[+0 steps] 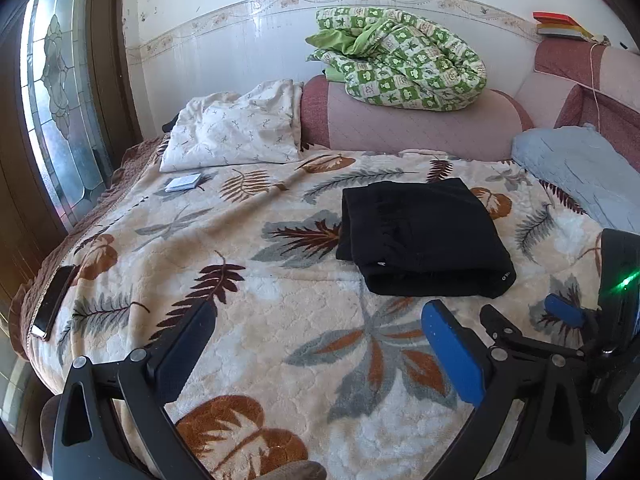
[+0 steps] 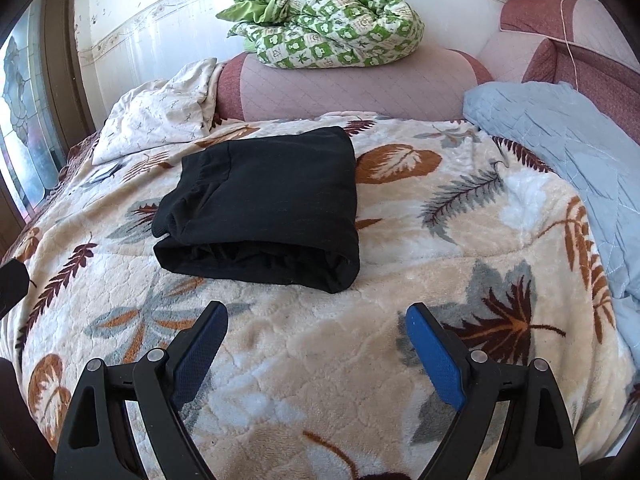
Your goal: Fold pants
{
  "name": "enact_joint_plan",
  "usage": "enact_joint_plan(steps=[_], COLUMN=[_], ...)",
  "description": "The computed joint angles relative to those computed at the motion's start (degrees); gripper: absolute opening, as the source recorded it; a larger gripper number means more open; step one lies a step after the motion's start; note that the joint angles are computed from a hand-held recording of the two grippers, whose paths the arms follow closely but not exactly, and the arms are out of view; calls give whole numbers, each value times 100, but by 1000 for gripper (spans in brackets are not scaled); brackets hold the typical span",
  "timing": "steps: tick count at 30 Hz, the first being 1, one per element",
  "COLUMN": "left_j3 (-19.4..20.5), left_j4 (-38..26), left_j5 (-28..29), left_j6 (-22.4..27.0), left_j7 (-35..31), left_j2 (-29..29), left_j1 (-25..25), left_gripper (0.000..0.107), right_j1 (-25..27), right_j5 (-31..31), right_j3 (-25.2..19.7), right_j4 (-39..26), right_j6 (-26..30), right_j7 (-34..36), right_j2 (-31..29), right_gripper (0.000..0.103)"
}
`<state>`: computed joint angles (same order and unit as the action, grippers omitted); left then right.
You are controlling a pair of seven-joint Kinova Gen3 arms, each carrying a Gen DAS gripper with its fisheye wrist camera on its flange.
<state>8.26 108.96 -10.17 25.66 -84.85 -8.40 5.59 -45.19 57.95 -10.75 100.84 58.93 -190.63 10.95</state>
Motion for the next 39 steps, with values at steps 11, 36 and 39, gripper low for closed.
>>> enact_joint_plan(steps=[11, 36, 39], left_j3=[-222, -315, -338], left_j4=[-340, -498, -543], left_j5=[447, 785, 885], left_j6=[680, 1077, 1175], left_j7=[-415, -816, -863], left_j2=[311, 536, 606], left_j1=[112, 152, 127], left_gripper=[103, 103, 103], right_j1=[-53, -163, -180], right_j5=[16, -137, -141], right_j3=[-11, 67, 77], right_j4=[-58, -209, -229], right_j6=[27, 66, 83], right_j7=[73, 291, 332], right_j2=[48, 197, 222], right_gripper=[94, 94, 94])
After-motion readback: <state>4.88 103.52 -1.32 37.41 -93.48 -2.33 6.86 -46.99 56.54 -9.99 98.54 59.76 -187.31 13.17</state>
